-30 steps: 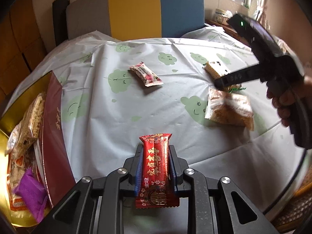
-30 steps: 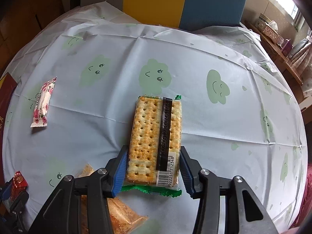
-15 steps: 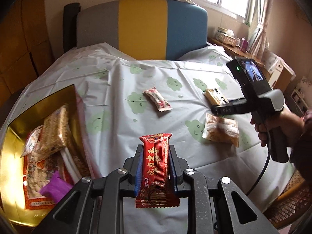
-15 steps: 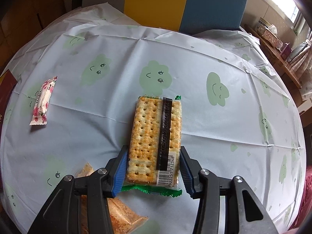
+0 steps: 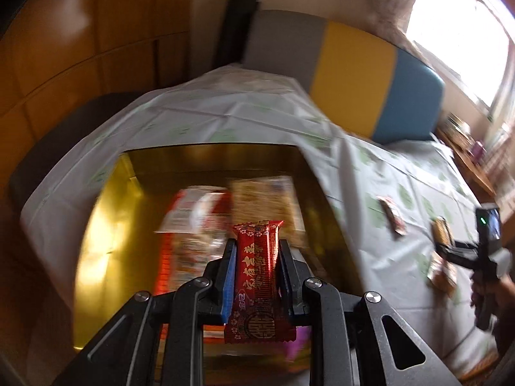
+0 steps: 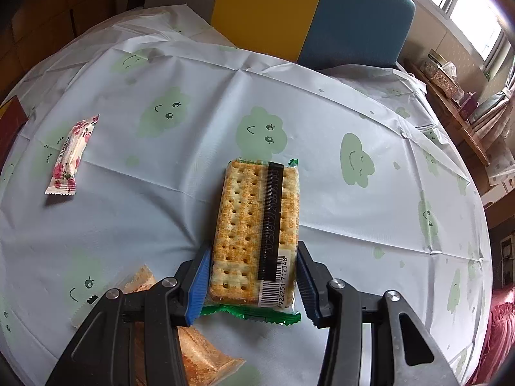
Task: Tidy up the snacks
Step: 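Carry the red candy packet into the gold tray and open the left gripper, then carry the cracker pack toward the gold tray with the right gripper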
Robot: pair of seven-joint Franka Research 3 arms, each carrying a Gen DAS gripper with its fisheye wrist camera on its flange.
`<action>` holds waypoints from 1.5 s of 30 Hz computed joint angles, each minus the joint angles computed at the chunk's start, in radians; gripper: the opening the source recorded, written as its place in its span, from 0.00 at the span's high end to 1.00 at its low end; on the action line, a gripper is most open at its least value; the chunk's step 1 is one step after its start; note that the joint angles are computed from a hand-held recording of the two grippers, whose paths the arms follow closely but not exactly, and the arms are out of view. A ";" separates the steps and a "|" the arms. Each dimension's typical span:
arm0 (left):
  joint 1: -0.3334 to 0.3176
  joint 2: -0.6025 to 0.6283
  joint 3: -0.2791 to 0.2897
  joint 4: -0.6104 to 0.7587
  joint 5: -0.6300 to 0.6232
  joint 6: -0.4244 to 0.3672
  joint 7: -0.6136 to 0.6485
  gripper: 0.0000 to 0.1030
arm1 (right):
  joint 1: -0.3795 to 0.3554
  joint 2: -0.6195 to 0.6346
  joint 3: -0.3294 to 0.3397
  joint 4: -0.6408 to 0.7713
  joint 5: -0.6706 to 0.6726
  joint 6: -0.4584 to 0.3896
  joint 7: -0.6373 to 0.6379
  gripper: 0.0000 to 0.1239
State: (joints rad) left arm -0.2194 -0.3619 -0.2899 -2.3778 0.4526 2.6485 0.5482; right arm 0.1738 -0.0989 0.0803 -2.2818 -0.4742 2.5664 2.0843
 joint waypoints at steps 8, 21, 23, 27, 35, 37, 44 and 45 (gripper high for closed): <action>0.072 0.009 0.061 -0.018 -0.032 -0.039 0.028 0.76 | 0.006 -0.010 0.011 -0.002 -0.036 -0.017 0.036 0.60; 0.128 0.104 0.063 0.050 0.104 -0.067 -0.038 0.43 | 0.009 -0.018 0.016 -0.004 -0.051 -0.027 0.058 0.60; 0.126 0.084 0.047 0.037 0.126 -0.090 -0.066 0.43 | 0.009 -0.018 0.016 -0.004 -0.055 -0.027 0.057 0.60; 0.106 0.049 0.023 0.008 0.146 -0.118 -0.109 0.43 | 0.009 -0.018 0.018 -0.004 -0.067 -0.028 0.062 0.60; 0.058 -0.004 -0.014 -0.029 0.154 -0.167 -0.180 0.43 | 0.011 -0.021 0.025 -0.006 -0.103 -0.037 0.089 0.60; 0.048 -0.011 -0.019 -0.033 0.155 -0.175 -0.190 0.43 | 0.013 -0.021 0.026 -0.006 -0.107 -0.040 0.097 0.60; 0.016 -0.031 -0.034 -0.048 0.157 -0.181 -0.210 0.43 | 0.017 -0.022 0.027 -0.005 -0.117 -0.048 0.108 0.60; 0.013 -0.030 -0.037 -0.047 0.160 -0.184 -0.211 0.43 | 0.017 -0.023 0.027 -0.005 -0.119 -0.048 0.108 0.60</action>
State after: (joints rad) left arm -0.2065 -0.3922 -0.3267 -2.4246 0.6130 2.4649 0.3371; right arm 0.1913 -0.1215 0.1072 -2.2869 -0.5933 2.5182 2.1922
